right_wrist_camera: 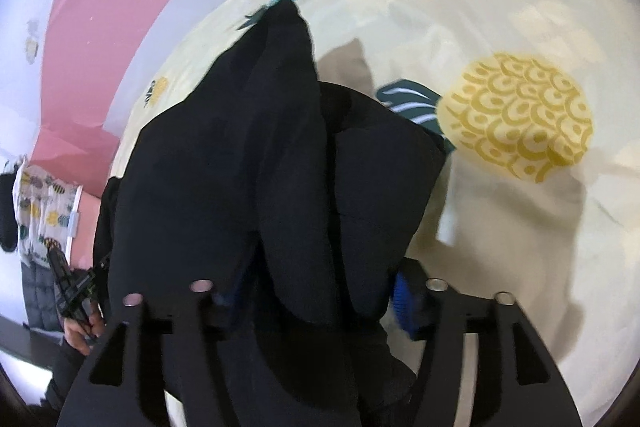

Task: Fold large clothes
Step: 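Lower the fold onto the coat with both grippers and release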

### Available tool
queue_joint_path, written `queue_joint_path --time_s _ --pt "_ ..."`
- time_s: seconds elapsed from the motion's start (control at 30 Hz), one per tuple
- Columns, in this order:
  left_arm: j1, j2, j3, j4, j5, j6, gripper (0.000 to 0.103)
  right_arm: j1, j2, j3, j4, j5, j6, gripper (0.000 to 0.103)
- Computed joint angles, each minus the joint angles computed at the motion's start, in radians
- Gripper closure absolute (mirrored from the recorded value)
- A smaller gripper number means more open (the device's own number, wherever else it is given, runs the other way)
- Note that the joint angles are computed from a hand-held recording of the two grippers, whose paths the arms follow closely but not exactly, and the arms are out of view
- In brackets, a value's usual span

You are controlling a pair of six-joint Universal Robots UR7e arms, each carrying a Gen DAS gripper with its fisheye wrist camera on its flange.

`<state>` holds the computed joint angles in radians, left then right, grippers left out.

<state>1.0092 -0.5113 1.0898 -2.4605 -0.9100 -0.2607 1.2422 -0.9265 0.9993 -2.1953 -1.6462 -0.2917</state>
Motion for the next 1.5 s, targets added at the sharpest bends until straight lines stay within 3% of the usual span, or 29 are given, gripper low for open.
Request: queue_joint_path --time_s 0.13,0.2,0.3,0.4,0.47,0.53,0.57,0.7,0.77,0.87,1.0,1.17,1.37,1.5 --pt "-0.006 -0.05 0.056 -0.009 -0.003 -0.052 0.046 0.016 -0.045 0.062 -0.065 -0.055 -0.023 0.038" --pt "-0.02 -0.08 0.1 -0.044 0.019 -0.054 0.046 0.037 -0.077 0.122 -0.184 -0.126 -0.073 0.038" --pt "-0.053 -0.093 0.141 -0.123 0.115 -0.01 0.048 0.073 -0.111 0.199 -0.388 -0.179 -0.159 0.038" --pt "-0.081 -0.064 0.12 -0.223 0.184 0.078 0.048 0.099 -0.095 0.206 -0.457 -0.164 -0.201 0.038" --pt "-0.083 -0.025 0.065 -0.246 0.167 0.125 0.048 0.114 -0.065 0.194 -0.475 -0.164 -0.234 0.039" --pt "-0.079 0.038 -0.03 -0.224 0.155 0.179 0.048 0.125 -0.022 0.163 -0.47 -0.17 -0.254 0.054" --pt "-0.074 0.074 -0.083 -0.211 0.147 0.201 0.048 0.131 0.017 0.128 -0.468 -0.195 -0.265 0.056" --pt "-0.045 0.244 -0.341 -0.093 0.189 0.272 0.048 0.129 0.12 0.027 -0.509 -0.285 -0.301 0.058" --pt "-0.028 0.299 -0.426 -0.023 0.204 0.265 0.048 0.118 0.161 -0.035 -0.485 -0.316 -0.277 0.058" --pt "-0.011 0.333 -0.468 -0.026 0.188 0.27 0.048 0.096 0.169 -0.064 -0.437 -0.291 -0.223 0.058" --pt "-0.019 0.351 -0.494 -0.003 0.221 0.286 0.048 0.099 0.17 -0.066 -0.431 -0.307 -0.22 0.058" --pt "-0.045 0.238 -0.318 -0.08 0.215 0.248 0.048 0.13 0.1 0.044 -0.51 -0.337 -0.25 0.058" --pt "-0.109 0.043 0.042 -0.243 0.217 0.196 0.048 0.144 -0.094 0.351 -0.631 -0.289 -0.293 0.057" --pt "-0.155 -0.055 0.227 -0.239 0.236 0.1 0.048 0.145 -0.201 0.526 -0.68 -0.287 -0.292 0.057"
